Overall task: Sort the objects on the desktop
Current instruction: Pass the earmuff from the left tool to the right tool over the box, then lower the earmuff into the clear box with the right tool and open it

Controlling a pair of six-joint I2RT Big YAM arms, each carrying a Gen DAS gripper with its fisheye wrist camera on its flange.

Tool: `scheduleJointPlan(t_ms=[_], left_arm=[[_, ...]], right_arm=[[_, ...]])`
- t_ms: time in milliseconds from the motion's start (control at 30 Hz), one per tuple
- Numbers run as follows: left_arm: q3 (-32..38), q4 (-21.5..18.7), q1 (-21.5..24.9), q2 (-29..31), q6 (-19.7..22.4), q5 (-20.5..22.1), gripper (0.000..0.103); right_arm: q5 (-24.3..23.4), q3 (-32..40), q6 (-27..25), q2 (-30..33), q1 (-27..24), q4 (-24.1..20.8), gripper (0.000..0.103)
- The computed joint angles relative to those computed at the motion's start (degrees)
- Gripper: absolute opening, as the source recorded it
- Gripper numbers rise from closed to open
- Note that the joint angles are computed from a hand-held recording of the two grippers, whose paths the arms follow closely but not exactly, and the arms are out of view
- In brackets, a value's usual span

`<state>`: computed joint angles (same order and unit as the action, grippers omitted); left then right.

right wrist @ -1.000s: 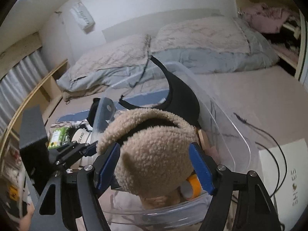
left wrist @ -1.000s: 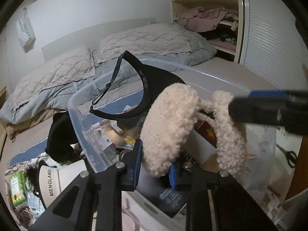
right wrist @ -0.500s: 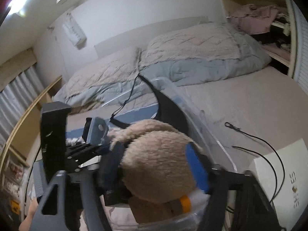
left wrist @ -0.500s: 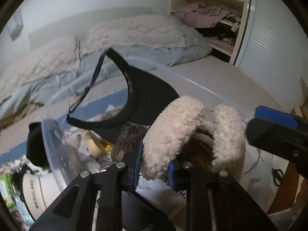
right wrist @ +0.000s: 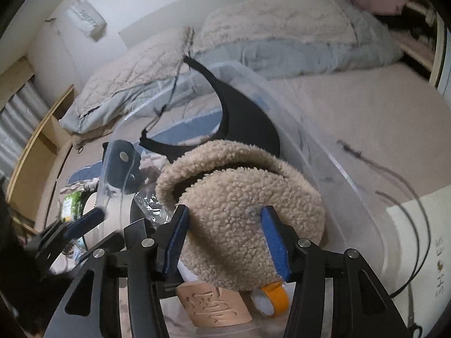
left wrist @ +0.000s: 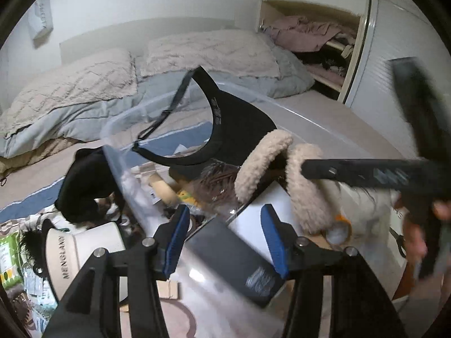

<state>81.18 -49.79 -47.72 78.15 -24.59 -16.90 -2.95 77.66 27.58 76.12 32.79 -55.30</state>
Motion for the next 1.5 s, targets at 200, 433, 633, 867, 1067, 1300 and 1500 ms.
scheduleJointPlan(t_ms=[200,433,633,867,1067,1300,1500], left_arm=[[-8.34,2.55,-1.4,-7.78,-0.86,-0.85,0.052],[-13.62,4.45,-3.02,-12.68,-2.82,-2.62,0.052],[-16.56,5.95,-3.89,-15.97,-3.51,-3.18,0.052],[-19.07,6.04,-4.08,-18.8,-3.83,-3.39,0.052],[-20.84,6.65,-3.96,-20.42,-4.9,-3.15,0.052],[-21.55,7.15,-4.48,-21.24,-5.23,-3.81,0.052],[-21.81,7.59,-4.45,-21.61,-4.91,-3.46,0.052]], right_arm=[[-2.71,0.59,-1.3,1.37,0.93,-3.65,0.053],[5.14,0.42,-0.25,-3.54,2.75,-0.74,0.053],[7.09,6.98,1.26,3.25,3.14,-7.72,0.053],[7.02,8.73,2.77,9.37,3.21,-10.56,0.053],[5.75,10.42,2.5,10.58,2.9,-13.11,0.053],[7.4,10.54,4.44,5.5,2.95,-6.98,0.053],[8.92,16.2,6.69,10.86,2.87,-8.96,0.043]])
